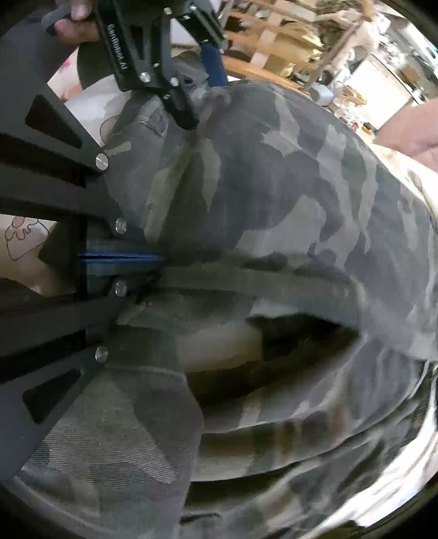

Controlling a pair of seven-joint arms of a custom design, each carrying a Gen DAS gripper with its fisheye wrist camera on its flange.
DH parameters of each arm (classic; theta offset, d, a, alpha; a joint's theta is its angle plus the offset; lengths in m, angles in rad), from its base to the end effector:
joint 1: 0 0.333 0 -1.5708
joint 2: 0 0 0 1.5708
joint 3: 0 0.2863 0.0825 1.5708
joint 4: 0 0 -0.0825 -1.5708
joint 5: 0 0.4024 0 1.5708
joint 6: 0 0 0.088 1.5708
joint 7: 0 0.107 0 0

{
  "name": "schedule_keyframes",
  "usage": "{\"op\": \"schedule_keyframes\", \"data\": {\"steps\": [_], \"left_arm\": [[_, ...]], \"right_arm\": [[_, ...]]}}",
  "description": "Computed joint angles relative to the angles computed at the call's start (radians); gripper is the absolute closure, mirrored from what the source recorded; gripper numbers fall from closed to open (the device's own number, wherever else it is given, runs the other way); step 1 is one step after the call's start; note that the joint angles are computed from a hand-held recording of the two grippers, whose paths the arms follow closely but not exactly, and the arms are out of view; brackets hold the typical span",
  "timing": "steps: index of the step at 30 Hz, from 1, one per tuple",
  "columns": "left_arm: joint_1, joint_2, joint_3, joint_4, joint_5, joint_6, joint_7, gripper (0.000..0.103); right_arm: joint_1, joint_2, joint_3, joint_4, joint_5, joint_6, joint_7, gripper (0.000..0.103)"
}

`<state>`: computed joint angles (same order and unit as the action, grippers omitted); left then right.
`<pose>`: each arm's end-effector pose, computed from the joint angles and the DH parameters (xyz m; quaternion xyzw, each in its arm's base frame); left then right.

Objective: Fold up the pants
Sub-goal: 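Lay the pants flat on the duvet and open both grippers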

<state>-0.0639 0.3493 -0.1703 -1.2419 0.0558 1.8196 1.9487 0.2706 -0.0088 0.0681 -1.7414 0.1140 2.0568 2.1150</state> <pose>0.6752 -0.1353 0.5664 -0.4622 0.8791 -0.0765 0.0875 0.5714 0.2079 0.5635 -0.6075 0.7759 -0.0038 0.1698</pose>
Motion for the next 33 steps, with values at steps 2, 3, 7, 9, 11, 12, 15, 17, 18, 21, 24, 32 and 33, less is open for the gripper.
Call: {"op": "schedule_keyframes", "data": {"steps": [2,3,7,9,11,12,15,17,18,21,24,32,33], "left_arm": [[0.002,-0.017,0.000,-0.013,-0.001,0.014,-0.004,0.034],[0.003,-0.029,0.001,-0.022,-0.001,0.022,-0.007,0.034],[0.032,-0.084,-0.002,-0.057,-0.096,0.054,-0.039,0.025],[0.039,-0.101,-0.002,-0.079,-0.129,0.077,-0.054,0.019],[0.026,-0.080,0.000,-0.058,-0.102,0.050,-0.070,0.018],[0.019,-0.060,0.004,-0.037,-0.079,0.030,-0.082,0.018],[0.020,-0.040,0.005,-0.001,-0.084,0.020,-0.137,0.018],[0.048,-0.061,-0.002,-0.012,-0.172,0.051,-0.170,0.018],[0.060,-0.074,-0.005,-0.023,-0.212,0.076,-0.178,0.018],[0.066,-0.082,-0.010,-0.035,-0.248,0.144,-0.158,0.018],[0.071,-0.047,-0.015,0.014,-0.285,0.138,-0.179,0.018],[0.071,0.001,-0.028,0.088,-0.298,0.050,-0.247,0.018],[0.070,0.002,-0.029,0.093,-0.302,0.041,-0.254,0.018]], "right_arm": [[0.003,-0.013,0.003,0.000,0.002,0.014,-0.010,0.103],[0.002,-0.031,0.001,-0.017,0.019,0.040,-0.017,0.103],[-0.013,-0.140,-0.006,-0.144,0.103,0.218,-0.012,0.097],[-0.022,-0.167,-0.008,-0.186,0.123,0.253,-0.011,0.096],[-0.034,-0.171,0.004,-0.207,0.085,0.273,0.024,0.096],[-0.040,-0.185,0.011,-0.231,0.059,0.293,0.052,0.096],[-0.058,-0.172,0.023,-0.208,-0.010,0.304,0.147,0.096],[-0.072,-0.166,0.029,-0.179,-0.083,0.288,0.189,0.081],[-0.075,-0.141,0.030,-0.148,-0.112,0.284,0.199,0.057],[-0.083,-0.162,0.038,-0.161,-0.218,0.333,0.277,0.032],[-0.086,-0.166,0.047,-0.159,-0.287,0.326,0.317,0.030],[-0.100,-0.222,0.049,-0.231,-0.344,0.341,0.382,0.022],[-0.102,-0.229,0.050,-0.231,-0.345,0.335,0.375,0.023]]}}
